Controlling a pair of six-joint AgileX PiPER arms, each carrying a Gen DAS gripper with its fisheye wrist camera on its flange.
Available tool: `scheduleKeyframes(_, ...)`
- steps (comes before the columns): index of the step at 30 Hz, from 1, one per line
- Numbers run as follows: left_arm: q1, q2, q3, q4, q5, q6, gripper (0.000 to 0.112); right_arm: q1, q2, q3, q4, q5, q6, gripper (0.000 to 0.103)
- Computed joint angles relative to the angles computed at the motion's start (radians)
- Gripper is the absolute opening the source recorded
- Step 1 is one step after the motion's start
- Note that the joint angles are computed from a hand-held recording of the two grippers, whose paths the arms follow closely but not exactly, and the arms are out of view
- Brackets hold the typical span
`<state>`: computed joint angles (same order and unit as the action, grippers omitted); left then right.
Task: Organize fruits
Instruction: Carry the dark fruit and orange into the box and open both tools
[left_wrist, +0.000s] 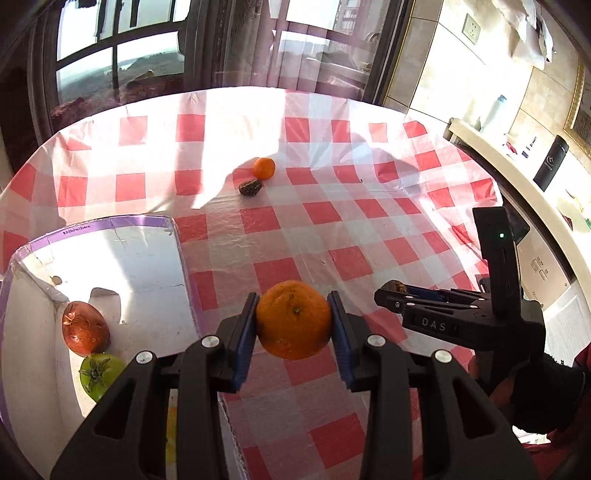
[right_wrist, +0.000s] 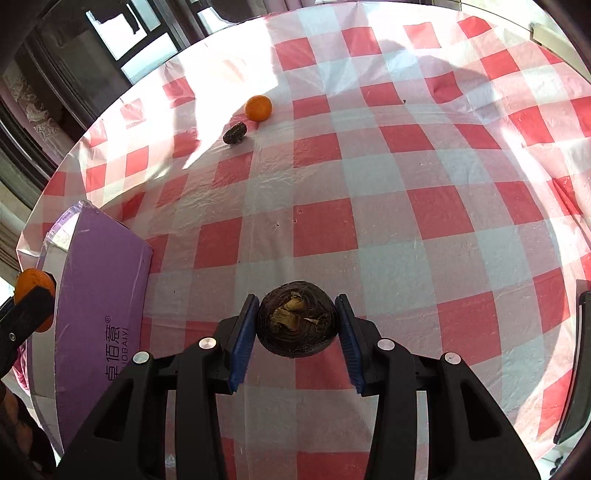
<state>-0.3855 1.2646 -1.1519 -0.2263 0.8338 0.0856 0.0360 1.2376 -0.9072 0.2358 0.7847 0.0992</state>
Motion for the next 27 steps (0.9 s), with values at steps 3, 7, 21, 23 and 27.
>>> scheduleKeyframes(3,0.084,-0.059,0.038,-0.009,0.028,0.043,0.037,0.119,-0.017,-0.039,-0.065,-0.006,0.117,0.042)
scheduleKeyframes(7,0.192,-0.102,0.069,-0.006,0.062,0.106,0.037,0.262,-0.018,-0.103,-0.159,-0.005,0.250,0.042)
scheduleKeyframes(21,0.486,-0.049,0.103,0.109,0.128,0.214,0.037,0.707,0.105,-0.379,-0.422,0.055,0.369,0.042)
scheduleKeyframes(23,0.519,-0.022,0.102,0.123,0.138,0.224,0.037,0.739,0.142,-0.405,-0.381,0.056,0.304,0.042)
scheduleKeyframes(27,0.577,0.048,0.086,0.150,0.156,0.241,0.037,0.771,0.256,-0.482,-0.201,0.138,0.088,0.042)
